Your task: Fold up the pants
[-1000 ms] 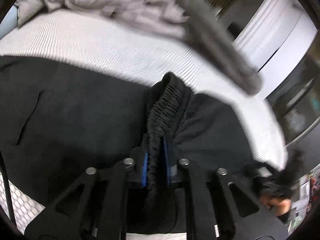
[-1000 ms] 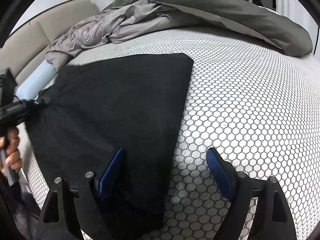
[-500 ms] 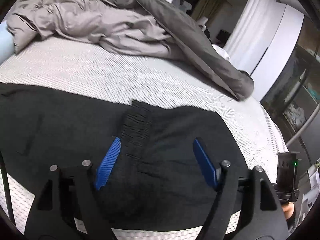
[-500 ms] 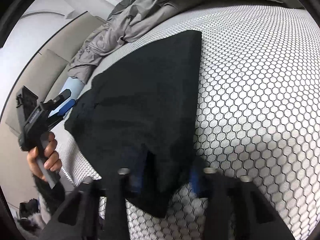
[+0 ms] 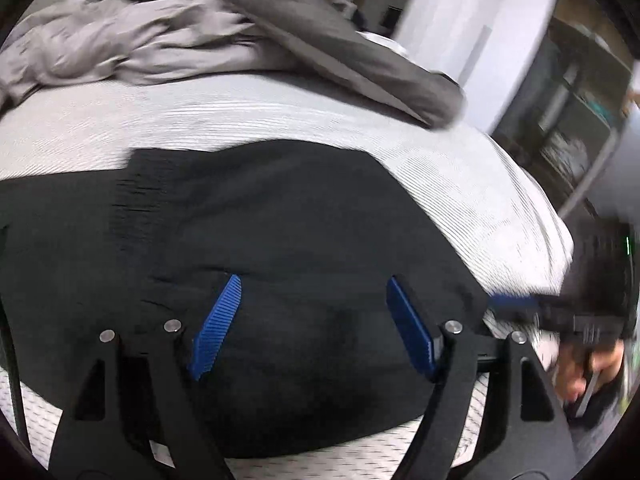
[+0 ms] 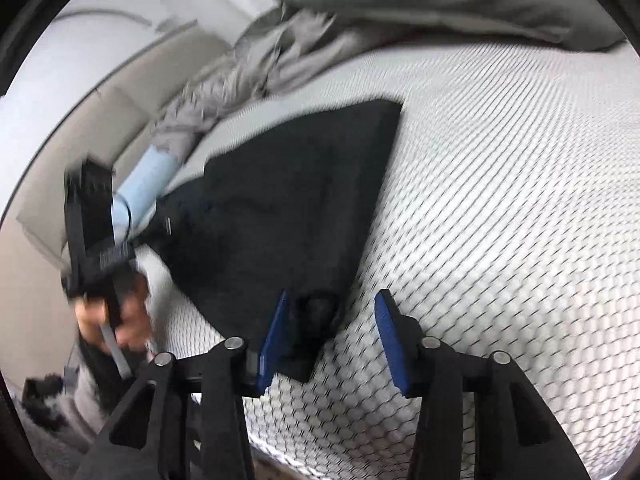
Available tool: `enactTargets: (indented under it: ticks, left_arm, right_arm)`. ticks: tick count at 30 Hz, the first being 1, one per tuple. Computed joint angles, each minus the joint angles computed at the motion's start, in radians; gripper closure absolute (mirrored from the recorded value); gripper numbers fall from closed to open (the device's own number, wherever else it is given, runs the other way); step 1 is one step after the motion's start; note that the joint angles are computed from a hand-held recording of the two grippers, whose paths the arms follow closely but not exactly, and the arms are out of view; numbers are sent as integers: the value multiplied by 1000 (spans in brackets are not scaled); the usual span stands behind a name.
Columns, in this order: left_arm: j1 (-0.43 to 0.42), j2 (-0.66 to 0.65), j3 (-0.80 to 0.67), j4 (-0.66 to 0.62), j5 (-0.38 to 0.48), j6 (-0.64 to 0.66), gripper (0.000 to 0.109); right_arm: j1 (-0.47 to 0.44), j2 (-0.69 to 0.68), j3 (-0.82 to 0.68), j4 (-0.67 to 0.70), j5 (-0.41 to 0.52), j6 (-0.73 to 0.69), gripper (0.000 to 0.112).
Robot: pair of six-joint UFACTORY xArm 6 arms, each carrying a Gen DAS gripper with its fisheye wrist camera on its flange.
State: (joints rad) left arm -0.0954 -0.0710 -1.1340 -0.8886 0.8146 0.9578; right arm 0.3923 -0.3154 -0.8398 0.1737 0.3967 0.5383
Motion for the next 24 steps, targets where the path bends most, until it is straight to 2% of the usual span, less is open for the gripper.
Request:
enactTargets:
  ticks: [2, 5, 6, 7, 9, 10, 14, 19, 24]
  left_arm:
    - [-57, -47, 59, 3, -1, 44, 34]
    - [-143, -72, 118, 51, -30, 74, 34]
    - [-168, -80, 138, 86, -50, 73, 30]
    - [-201, -89, 167, 136, -101, 64, 28]
    - [-248, -115, 224, 186, -198, 51, 28]
    - [-256, -120, 232, 203, -208, 33, 28]
    - [-256, -99, 197, 246, -165, -24, 28]
    - [-246, -56, 144, 268, -122, -18, 28]
    - [-227, -38, 116, 244, -63, 29, 28]
  right_arm:
    - [-12, 4, -2, 0, -19, 30, 66]
    - [-17, 38, -20, 79, -25, -22, 66]
    - [-17, 56, -35, 93, -12, -37, 66]
    - [-19, 68, -47, 95, 8, -47, 66]
    - [-26, 105, -86, 100, 82, -106, 76]
    - [-26, 134, -116, 105, 95, -129, 76]
    - [-47, 196, -163, 203, 42, -204, 76]
    - [-135, 416, -385, 394, 114, -351, 88]
    - [-227, 666, -697, 343, 194, -345, 95]
